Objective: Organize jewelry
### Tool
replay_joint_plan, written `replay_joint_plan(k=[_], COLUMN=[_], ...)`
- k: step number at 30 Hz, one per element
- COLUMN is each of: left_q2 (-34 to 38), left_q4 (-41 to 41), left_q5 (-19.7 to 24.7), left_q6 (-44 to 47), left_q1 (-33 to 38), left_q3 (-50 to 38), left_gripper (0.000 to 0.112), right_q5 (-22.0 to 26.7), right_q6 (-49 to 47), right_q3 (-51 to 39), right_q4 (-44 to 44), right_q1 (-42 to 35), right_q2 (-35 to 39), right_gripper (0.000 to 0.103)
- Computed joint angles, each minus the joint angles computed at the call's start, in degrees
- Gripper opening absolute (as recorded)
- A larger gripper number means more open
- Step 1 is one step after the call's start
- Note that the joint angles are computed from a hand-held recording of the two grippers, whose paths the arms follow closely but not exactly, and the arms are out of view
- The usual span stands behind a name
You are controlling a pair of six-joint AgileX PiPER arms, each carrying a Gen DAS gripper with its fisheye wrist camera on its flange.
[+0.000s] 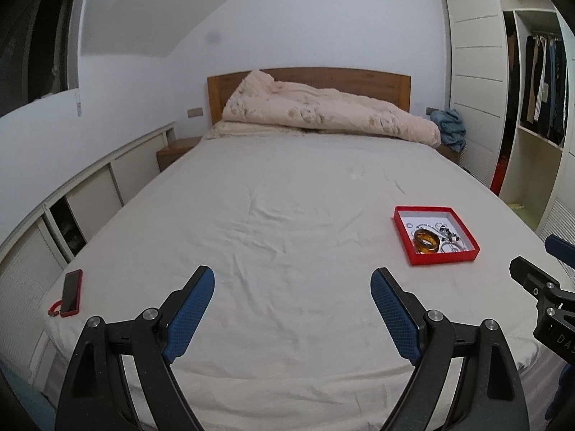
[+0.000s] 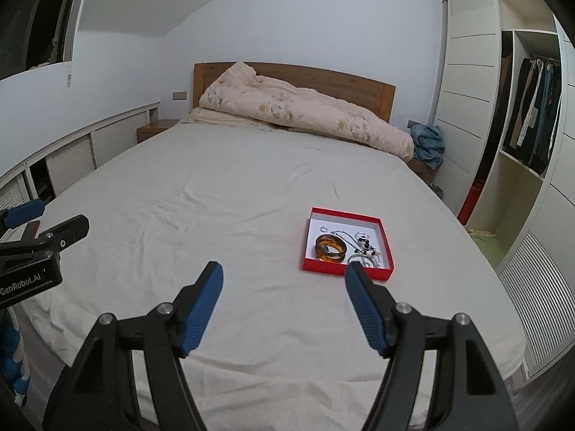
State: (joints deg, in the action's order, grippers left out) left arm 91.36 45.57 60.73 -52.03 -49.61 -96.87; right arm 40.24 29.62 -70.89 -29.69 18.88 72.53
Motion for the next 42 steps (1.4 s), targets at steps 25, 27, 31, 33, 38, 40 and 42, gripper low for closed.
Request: replay_joint_plan(k=[25,27,31,33,38,40,42], left_q2=[-3.46,-3.61,-3.89,-3.81,-3.63,-3.58,-3.54], left_q4=[5.41,5.09,5.05,4.97,4.56,4.38,4.02], left_q5=[3.68,3.57,3.13,3.02,2.70,2.48,2.08], left_q6=[-5.10,-4.96,-5.13,-5.17,-5.19,-5.08,-4.95], left_q1=[-4.61,-4.54,-4.55,-4.50,-4.32,-4.11,-3.77], left_q3=[3.12,3.42,4.15,4.20,4.44,4.63,4.91], left_gripper=[0.094,0.095,0.095,0.095,0.095,0.096,0.096], right_q5=[-0.48,-0.48,-0.49,-0.49,-0.33,-0.35,-0.21], right_q6=[3.50,3.07,3.18,3.00,2.78,2.49,2.59], right_q3=[5.14,4.99,5.13,5.27,5.35,5.16,5.05], right_q4=[-1.94,-1.58,-1.57,-1.39,-1.16,-0.80,-0.77], right_q1=[1.97,1.78,1.77,1.71,1.75,1.56,1.55], right_q2=[-6.66,-6.65,-6.83,-6.98,-6.96,-6.63,-6.33], right_gripper=[0.069,0.069,0.069,0.069,0.069,0.069,0.069])
